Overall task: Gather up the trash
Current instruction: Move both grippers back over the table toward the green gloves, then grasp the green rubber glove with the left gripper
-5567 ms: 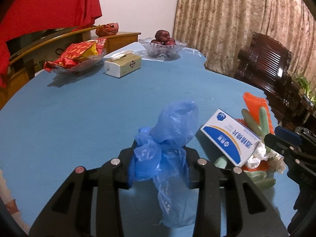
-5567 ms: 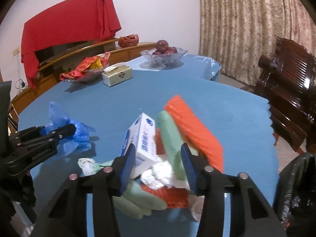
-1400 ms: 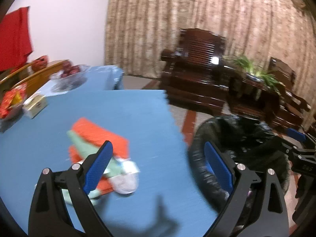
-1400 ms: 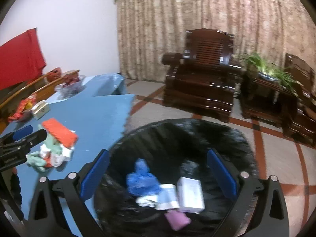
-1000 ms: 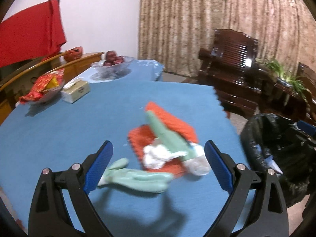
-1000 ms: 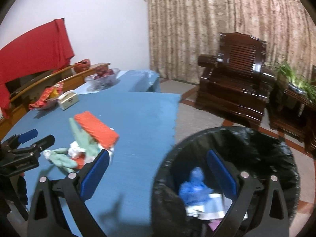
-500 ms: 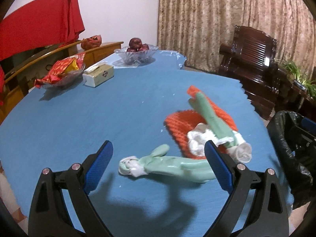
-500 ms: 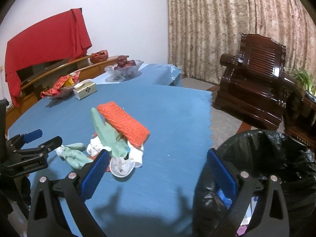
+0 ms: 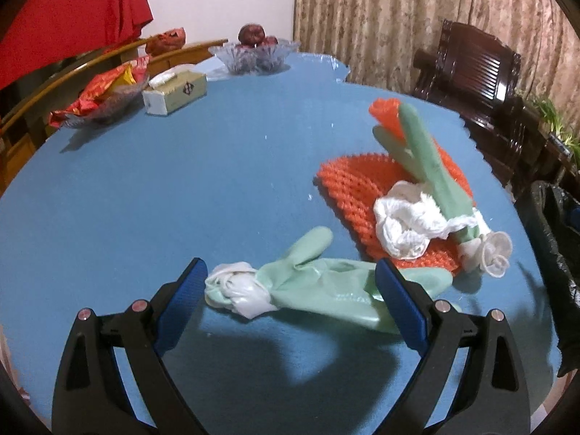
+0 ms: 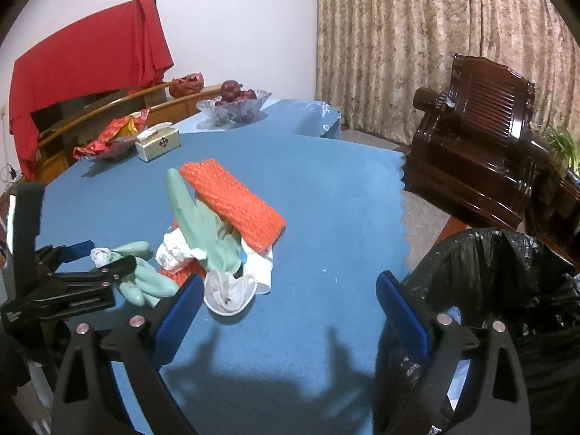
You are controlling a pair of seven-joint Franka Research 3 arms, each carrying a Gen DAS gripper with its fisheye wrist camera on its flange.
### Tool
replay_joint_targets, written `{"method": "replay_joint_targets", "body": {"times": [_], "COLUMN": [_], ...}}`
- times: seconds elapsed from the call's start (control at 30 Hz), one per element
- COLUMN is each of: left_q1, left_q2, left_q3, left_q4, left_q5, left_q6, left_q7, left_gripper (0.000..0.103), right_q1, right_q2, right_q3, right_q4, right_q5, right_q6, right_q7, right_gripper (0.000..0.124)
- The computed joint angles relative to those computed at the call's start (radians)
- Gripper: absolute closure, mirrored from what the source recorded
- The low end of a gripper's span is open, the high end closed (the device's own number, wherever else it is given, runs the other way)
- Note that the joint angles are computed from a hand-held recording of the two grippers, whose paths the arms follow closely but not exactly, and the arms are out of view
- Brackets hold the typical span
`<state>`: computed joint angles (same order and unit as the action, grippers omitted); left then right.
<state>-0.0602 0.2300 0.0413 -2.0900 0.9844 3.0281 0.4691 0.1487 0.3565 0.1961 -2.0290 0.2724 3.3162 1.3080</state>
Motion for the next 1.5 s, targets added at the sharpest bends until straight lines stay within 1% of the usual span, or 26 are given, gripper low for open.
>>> {"method": "replay_joint_targets", "body": {"times": [0.07, 0.2, 0.23, 0.3, 0.33, 0.37, 0.47, 0.6, 0.67, 0.7, 0.73, 0.77, 0.8, 0.83, 0.87, 0.9, 1.03, 1.1, 1.17, 1.2, 1.27, 1.3, 1.37, 1.4, 1.43, 1.5], "left_q1": [-0.015, -0.013, -0.018, -0.009, -0.007, -0.009, -0.017, -0.014, -0.008, -0.007, -0.006, -0.001, 0.009, 0.021, 0.037, 0.054, 0.069, 0.084, 0.079, 0.08, 0.078, 0.073, 0.06, 0.064, 0.068, 0.072], "left_q2": [0.007, 0.002, -0.002, -0.007, -0.011, -0.012, -0.017, -0.034, -0.044, -0.049, -0.056, -0.061, -0.067, -0.068, -0.068, -0.066, -0.071, -0.079, -0.088, -0.097, -0.11, -0.116, -0.131, -0.137, -0.139, -0.137], "left_q3": [0.01, -0.003, -0.004, -0.021, -0.024, -0.021, -0.02, -0.022, -0.022, -0.022, -0.021, -0.024, -0.024, -0.031, -0.038, -0.043, -0.035, -0.041, -0.033, -0.039, -0.036, -0.034, -0.029, -0.036, -0.046, -0.059], "left_q4": [0.009, -0.001, -0.004, -0.013, -0.02, -0.023, -0.023, -0.029, -0.036, -0.036, -0.036, -0.035, -0.033, -0.031, -0.031, -0.032, -0.042, -0.062, -0.073, -0.084, -0.098, -0.101, -0.098, -0.1, -0.102, -0.101], "left_q5": [0.031, 0.018, 0.027, 0.003, 0.0, 0.011, 0.054, 0.114, 0.162, 0.196, 0.241, 0.27, 0.306, 0.305, 0.277, 0.236, 0.216, 0.164, 0.18, 0.16, 0.172, 0.197, 0.313, 0.333, 0.335, 0.341], "left_q6": [-0.018, -0.042, -0.058, -0.079, -0.079, -0.079, -0.102, -0.124, -0.119, -0.123, -0.124, -0.122, -0.102, -0.092, -0.078, -0.058, -0.022, 0.013, 0.025, 0.026, 0.04, 0.045, 0.044, 0.047, 0.046, 0.055], "left_q7": [-0.03, -0.041, -0.047, -0.031, -0.036, -0.05, -0.085, -0.152, -0.197, -0.224, -0.259, -0.282, -0.313, -0.312, -0.289, -0.262, -0.256, -0.209, -0.214, -0.189, -0.199, -0.221, -0.329, -0.345, -0.345, -0.342], "left_gripper": [0.012, 0.011, 0.011, 0.011, 0.011, 0.012, 0.019, 0.039, 0.049, 0.058, 0.07, 0.077, 0.091, 0.1, 0.1, 0.1, 0.101, 0.101, 0.1, 0.097, 0.085, 0.068, 0.051, 0.047, 0.038, 0.03], "right_q1": [0.014, 0.026, 0.018, 0.015, 0.018, 0.016, 0.016, 0.009, 0.005, 0.006, -0.005, -0.008, -0.009, -0.016, -0.026, -0.026, -0.02, -0.02, -0.016, -0.007, -0.004, -0.004, 0.003, 0.002, 0.0, -0.011], "right_q2": [0.001, 0.001, 0.0, 0.003, 0.002, 0.001, 0.0, -0.001, -0.002, -0.001, 0.0, 0.001, 0.002, 0.006, 0.01, 0.014, 0.034, 0.037, 0.032, 0.029, 0.023, 0.02, 0.009, 0.005, 0.0, -0.011], "right_q3": [-0.014, -0.026, -0.018, -0.014, -0.015, -0.013, -0.012, -0.003, 0.003, 0.004, 0.018, 0.025, 0.03, 0.044, 0.058, 0.064, 0.082, 0.089, 0.087, 0.078, 0.071, 0.068, 0.053, 0.05, 0.047, 0.048], "right_q4": [0.002, 0.002, 0.002, 0.005, 0.004, 0.003, 0.0, -0.004, -0.006, -0.004, -0.003, -0.003, 0.0, 0.006, 0.012, 0.017, 0.048, 0.053, 0.044, 0.04, 0.03, 0.027, 0.011, 0.004, -0.003, -0.018], "right_q5": [0.001, 0.002, 0.002, 0.001, 0.0, 0.0, 0.0, 0.001, -0.001, -0.002, -0.006, -0.007, -0.008, -0.011, -0.013, -0.014, -0.019, -0.02, -0.02, -0.02, -0.017, -0.015, -0.008, -0.007, -0.005, -0.002], "right_q6": [-0.004, -0.005, -0.005, -0.008, -0.008, -0.008, -0.008, -0.004, -0.004, -0.006, -0.008, -0.008, -0.009, -0.011, -0.014, -0.017, -0.022, -0.024, -0.02, -0.018, -0.018, -0.019, -0.013, -0.011, -0.009, -0.002], "right_q7": [0.0, -0.003, -0.002, -0.004, -0.006, -0.007, -0.009, -0.009, -0.009, -0.01, -0.012, -0.012, -0.013, -0.014, -0.015, -0.016, -0.027, -0.034, -0.042, -0.045, -0.046, -0.045, -0.042, -0.041, -0.039, -0.032], "right_gripper": [0.03, 0.03, 0.03, 0.03, 0.03, 0.031, 0.031, 0.031, 0.031, 0.031, 0.032, 0.032, 0.032, 0.033, 0.033, 0.033, 0.034, 0.034, 0.034, 0.034, 0.034, 0.034, 0.034, 0.034, 0.034, 0.034]}}
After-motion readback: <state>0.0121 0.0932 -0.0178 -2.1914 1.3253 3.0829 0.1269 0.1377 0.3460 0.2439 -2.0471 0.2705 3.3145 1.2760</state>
